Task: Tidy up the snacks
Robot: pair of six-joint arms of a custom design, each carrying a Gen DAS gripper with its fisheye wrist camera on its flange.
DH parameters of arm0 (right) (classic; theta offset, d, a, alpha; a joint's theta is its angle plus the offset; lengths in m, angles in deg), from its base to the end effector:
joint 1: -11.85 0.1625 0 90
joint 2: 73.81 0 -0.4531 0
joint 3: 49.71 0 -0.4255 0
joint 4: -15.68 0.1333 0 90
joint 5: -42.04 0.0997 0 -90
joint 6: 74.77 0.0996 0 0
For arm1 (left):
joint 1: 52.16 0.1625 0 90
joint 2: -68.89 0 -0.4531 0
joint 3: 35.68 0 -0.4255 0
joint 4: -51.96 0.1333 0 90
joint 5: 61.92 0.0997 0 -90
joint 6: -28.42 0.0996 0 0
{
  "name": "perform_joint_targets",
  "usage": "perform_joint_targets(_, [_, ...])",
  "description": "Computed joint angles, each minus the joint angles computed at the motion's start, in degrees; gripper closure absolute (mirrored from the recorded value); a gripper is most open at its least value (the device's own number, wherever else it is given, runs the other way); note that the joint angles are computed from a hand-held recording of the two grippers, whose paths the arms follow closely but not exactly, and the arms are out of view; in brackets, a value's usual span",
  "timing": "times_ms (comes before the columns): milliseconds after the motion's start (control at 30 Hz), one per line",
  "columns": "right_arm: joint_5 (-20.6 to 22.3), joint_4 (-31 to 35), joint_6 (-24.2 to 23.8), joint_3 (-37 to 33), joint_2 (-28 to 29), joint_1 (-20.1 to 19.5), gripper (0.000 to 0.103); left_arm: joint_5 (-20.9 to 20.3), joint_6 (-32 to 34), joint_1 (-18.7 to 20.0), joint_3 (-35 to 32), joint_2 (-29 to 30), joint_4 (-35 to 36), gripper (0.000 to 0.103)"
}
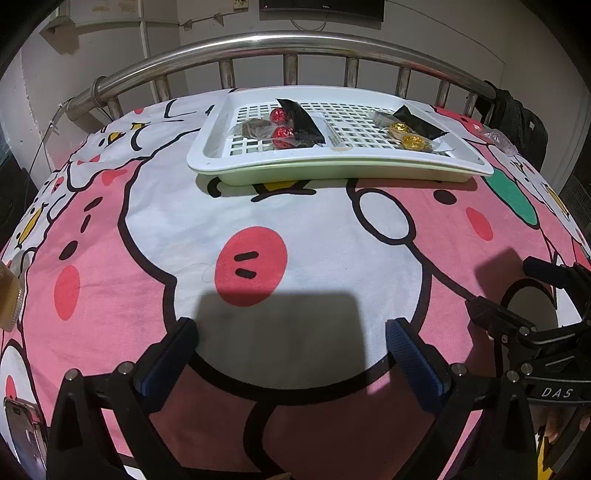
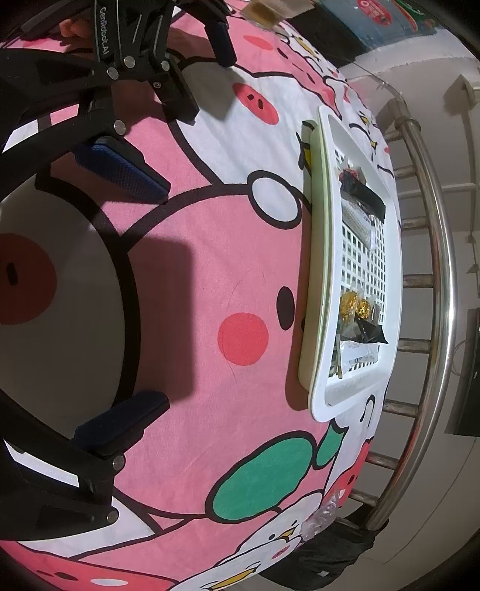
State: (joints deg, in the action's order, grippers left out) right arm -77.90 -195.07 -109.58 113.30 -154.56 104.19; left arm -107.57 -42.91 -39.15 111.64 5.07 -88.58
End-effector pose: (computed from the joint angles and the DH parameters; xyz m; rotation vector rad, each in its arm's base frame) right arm 0.0942 -0.2583 0.1826 0.5506 -2.3400 0.6234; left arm -0.2398 -0.2637 0.0324 0.3903 2.2820 -0.7157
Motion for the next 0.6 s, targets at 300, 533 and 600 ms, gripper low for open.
perform_joint_targets(300, [-0.8, -0.4, 1.1, -0.2, 0.6, 0.7, 0.000, 0.5, -0.3, 0.7, -0.4, 0.2, 0.2, 0.000])
perform_joint_targets(533, [-0.7, 0.3, 1.0, -0.7, 0.7, 0.7, 0.000, 0.5, 0.0, 0.8, -0.5, 0.3, 0.0, 0.000])
perform_joint_targets(600, [-0.7, 0.3, 1.0, -0.8, 0.7, 0.7, 0.000, 0.5, -0.1, 0.8, -0.4, 0.2, 0.0, 0.000])
